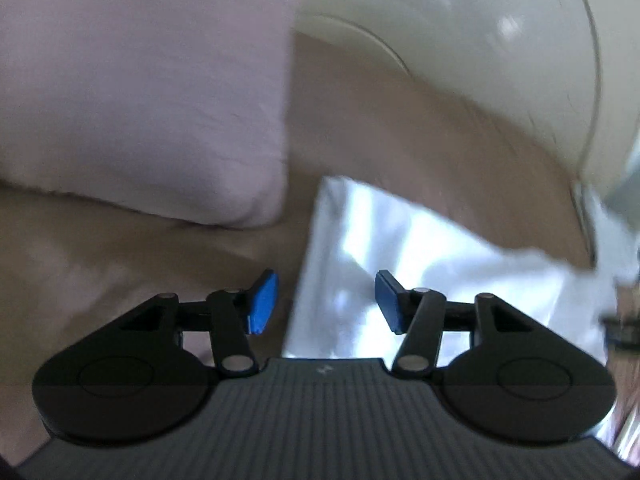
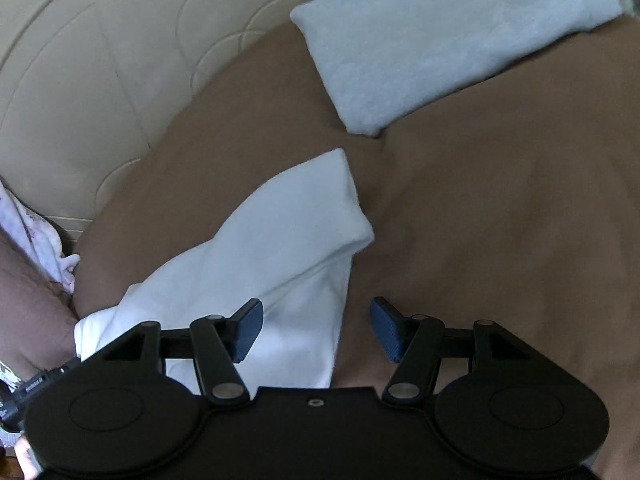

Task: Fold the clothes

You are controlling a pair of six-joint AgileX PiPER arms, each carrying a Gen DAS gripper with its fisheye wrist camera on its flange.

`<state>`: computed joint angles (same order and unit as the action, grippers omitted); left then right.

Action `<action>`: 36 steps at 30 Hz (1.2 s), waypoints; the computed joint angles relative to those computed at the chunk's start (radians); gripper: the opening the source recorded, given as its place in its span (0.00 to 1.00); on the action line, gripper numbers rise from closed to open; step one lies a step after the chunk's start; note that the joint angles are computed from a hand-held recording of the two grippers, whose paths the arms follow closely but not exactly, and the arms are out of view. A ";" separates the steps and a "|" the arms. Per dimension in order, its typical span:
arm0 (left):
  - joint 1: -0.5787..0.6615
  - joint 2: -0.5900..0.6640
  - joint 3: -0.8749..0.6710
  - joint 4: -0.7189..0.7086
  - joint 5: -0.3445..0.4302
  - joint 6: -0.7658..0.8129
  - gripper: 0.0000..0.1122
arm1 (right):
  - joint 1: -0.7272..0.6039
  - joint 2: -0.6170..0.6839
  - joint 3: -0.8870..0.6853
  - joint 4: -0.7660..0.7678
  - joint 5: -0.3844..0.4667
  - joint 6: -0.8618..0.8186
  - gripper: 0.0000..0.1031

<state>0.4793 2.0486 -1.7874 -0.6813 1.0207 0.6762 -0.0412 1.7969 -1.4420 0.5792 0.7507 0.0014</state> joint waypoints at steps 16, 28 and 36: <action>-0.085 -0.300 0.327 -0.121 -0.372 0.259 0.08 | 0.330 -0.057 0.014 -0.748 -0.372 0.391 0.14; -0.063 -0.238 0.276 0.190 -0.437 -0.063 0.31 | 0.324 0.343 -0.548 -0.743 -0.036 0.318 0.30; 0.194 -0.400 0.454 -0.321 0.007 0.345 0.43 | 0.412 0.059 -0.189 -1.030 -0.264 0.675 0.44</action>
